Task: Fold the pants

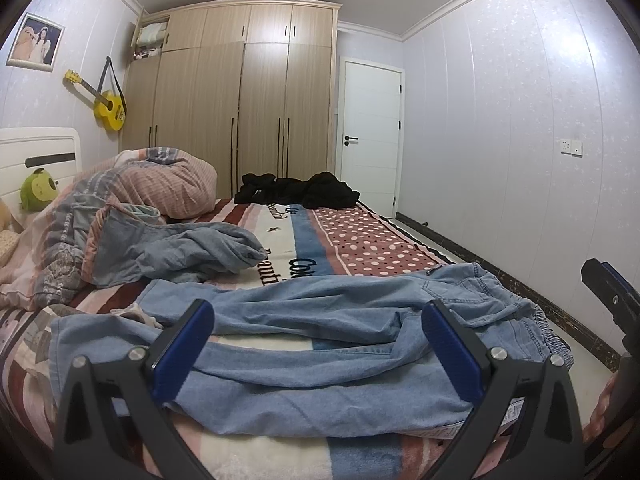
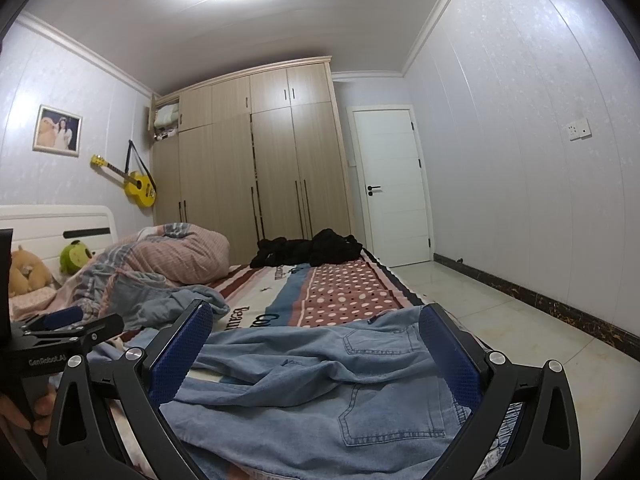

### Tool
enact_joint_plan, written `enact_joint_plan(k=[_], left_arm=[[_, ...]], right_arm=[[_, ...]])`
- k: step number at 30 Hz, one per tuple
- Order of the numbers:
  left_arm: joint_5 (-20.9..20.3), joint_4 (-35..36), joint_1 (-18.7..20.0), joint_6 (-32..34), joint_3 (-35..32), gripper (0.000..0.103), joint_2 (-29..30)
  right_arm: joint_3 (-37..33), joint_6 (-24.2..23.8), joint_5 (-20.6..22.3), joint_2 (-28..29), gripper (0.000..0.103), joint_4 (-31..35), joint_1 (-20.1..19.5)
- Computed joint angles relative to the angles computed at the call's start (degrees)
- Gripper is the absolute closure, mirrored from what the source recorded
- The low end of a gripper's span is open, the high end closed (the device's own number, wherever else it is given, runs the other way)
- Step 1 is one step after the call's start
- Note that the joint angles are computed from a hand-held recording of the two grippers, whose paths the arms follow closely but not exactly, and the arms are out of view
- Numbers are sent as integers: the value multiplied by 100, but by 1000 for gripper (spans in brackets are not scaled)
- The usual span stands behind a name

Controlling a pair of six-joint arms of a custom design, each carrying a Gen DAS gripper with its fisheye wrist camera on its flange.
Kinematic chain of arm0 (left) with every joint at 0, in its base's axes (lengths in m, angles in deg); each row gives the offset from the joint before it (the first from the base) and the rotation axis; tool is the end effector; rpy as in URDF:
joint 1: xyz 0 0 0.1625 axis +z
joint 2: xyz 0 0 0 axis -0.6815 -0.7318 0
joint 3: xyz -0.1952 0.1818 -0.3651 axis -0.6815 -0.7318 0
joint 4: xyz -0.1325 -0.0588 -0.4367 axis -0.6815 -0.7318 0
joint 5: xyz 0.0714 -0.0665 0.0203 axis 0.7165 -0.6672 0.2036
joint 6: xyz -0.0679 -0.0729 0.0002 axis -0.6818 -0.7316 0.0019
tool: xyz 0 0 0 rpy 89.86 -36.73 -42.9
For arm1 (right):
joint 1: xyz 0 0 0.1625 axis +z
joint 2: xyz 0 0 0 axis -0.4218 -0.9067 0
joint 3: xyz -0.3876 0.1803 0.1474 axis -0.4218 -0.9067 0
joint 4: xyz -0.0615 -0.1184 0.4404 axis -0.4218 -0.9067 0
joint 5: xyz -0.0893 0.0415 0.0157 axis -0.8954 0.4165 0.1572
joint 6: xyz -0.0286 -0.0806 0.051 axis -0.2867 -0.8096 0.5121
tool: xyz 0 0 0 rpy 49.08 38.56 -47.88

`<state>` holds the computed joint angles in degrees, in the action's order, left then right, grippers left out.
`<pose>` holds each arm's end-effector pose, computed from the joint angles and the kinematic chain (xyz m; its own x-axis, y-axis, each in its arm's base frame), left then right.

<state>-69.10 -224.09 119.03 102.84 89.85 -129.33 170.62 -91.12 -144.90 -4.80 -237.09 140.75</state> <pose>0.0302 -0.5788 0.3650 -0.7348 0.1050 -0.6701 0.6656 0.3019 -0.6826 0.3550 -0.5198 -0.0002 -0.7508 -0.1252 0.6485 -0.6598 0.0952 -0.7454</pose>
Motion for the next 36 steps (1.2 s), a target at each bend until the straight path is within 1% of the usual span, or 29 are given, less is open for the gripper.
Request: enact_joint_plan(k=[8,11,12,15,18,20,22,24,25,26,27,28,30,33,35,36], left_arm=[[23,77,24,-41,-18,1,-11],[49,150,60,-71,-84,1,24],[66,180,70,-86,-113,1,45],[39,357,157,-181,-223,1,88],[6,604,268,-315,-346,1,115],[-19,814,375,-408,-439,1,130],[32,1105,525,-583,-561,1,140],[155,1470,693,-880,-696,1,148],[215,1615,782,-1014,-754,1,158],[282,1771,879,-1149,-813,1,168],[354,1883,989,-1270,-866,1,190],[457,1982,1099,-1396,-922,1,216],[500,2118,1307,-1580,-1036,1,269],[363,2367,1587,-1951,-1198,1,300],[146,2277,1728,-2009,-1264,1,327],[110,2264,1766,-2016,-1311,1,346]], right_arm=[[10,7,5,-1,1,6,-8],[63,27,-15,-45,1,125,4],[61,-14,-83,-38,1,148,17],[-54,-309,-556,52,1,119,117],[-101,-675,-774,139,1,-58,149],[-265,-1115,-1013,334,1,-508,195],[-289,-1220,-1127,350,1,-423,183],[-158,-887,-1228,236,1,1,149],[-97,-602,-1275,182,1,224,121],[-36,-217,-1365,112,1,504,82],[-20,27,-1475,96,0,667,59],[-63,197,-1688,111,0,833,50],[-67,497,-1965,47,0,1331,-3],[103,975,-1877,-119,0,1806,-102],[95,1172,-1909,-160,0,2018,-170],[89,1299,-1923,-184,0,2169,-203]])
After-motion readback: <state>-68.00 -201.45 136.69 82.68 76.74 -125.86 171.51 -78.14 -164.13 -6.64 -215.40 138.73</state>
